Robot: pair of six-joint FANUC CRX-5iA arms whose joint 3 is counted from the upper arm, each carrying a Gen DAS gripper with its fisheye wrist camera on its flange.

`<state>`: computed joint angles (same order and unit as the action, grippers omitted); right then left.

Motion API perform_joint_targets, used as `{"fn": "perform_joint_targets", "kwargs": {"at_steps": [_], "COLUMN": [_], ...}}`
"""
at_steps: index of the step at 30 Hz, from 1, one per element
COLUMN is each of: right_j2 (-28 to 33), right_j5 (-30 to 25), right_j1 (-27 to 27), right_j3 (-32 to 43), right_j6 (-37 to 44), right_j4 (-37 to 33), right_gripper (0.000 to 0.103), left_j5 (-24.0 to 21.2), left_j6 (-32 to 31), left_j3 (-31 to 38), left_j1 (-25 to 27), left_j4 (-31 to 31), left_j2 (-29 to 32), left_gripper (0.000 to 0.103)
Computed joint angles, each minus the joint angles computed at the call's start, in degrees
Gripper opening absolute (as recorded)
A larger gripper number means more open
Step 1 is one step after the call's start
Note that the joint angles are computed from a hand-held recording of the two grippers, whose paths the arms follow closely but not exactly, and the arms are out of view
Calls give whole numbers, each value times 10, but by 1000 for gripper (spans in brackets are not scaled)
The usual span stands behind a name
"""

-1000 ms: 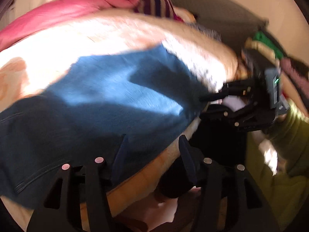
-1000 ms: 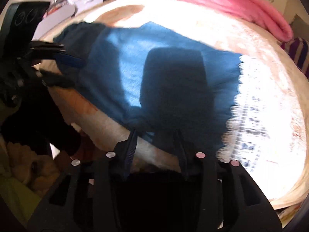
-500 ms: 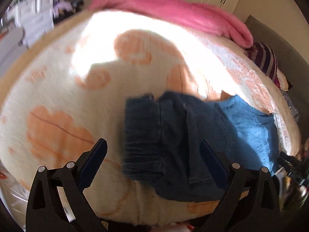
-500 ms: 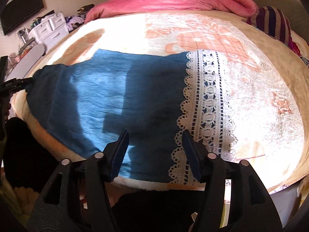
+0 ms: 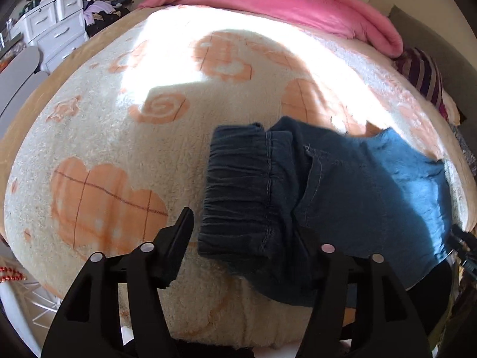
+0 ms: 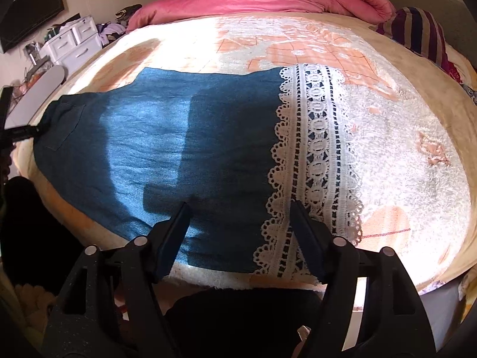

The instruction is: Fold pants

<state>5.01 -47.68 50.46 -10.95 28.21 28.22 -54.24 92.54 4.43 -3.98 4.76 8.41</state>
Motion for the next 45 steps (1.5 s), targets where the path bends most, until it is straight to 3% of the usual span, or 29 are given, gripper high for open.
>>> {"fn": "perform_joint_targets", "kwargs": {"at_steps": [4,7,11,14,18,23,28,32,35,39,45], "right_j2": [-2,-8,0,26,70,72,23,31,40,66,123], "right_j5": [-19,-29,10,-4,-70,-77,-24,-41,-9,6,-30], "right_j1": [8,25,22,22,19,19,-9,-60,-106,-147,-179], "right_j3": [2,-10,3,35,98,103,62,89,111,149,221], "right_j6": [-13,-45,-35,1,63,74,-6,-46,-38,16,121], "right_j4": [14,78,72,50,-25,-33,36,36,-13,-85,-181], "right_gripper": [64,66,67,69,74,76,76,76,71,58,41], "left_j5": [32,63,88,92,72,5,-56,-50,-39,-55,-72], "left_j6": [25,38,-60,-135,-196,-197,-180,-189,-216,-226,-241], "left_j3": [-9,5,14,22,64,193,317,318,296,315,341], "left_j1": [-18,-59,-79,-94,-112,-128,-129,-113,-103,-100,-102], "left_j4": [-46,-111,-25,61,127,113,96,149,200,210,244], "left_j2": [-39,-65,-40,-1,60,161,252,277,282,302,333], "left_gripper": [64,77,79,79,79,79,79,79,79,79,73]}}
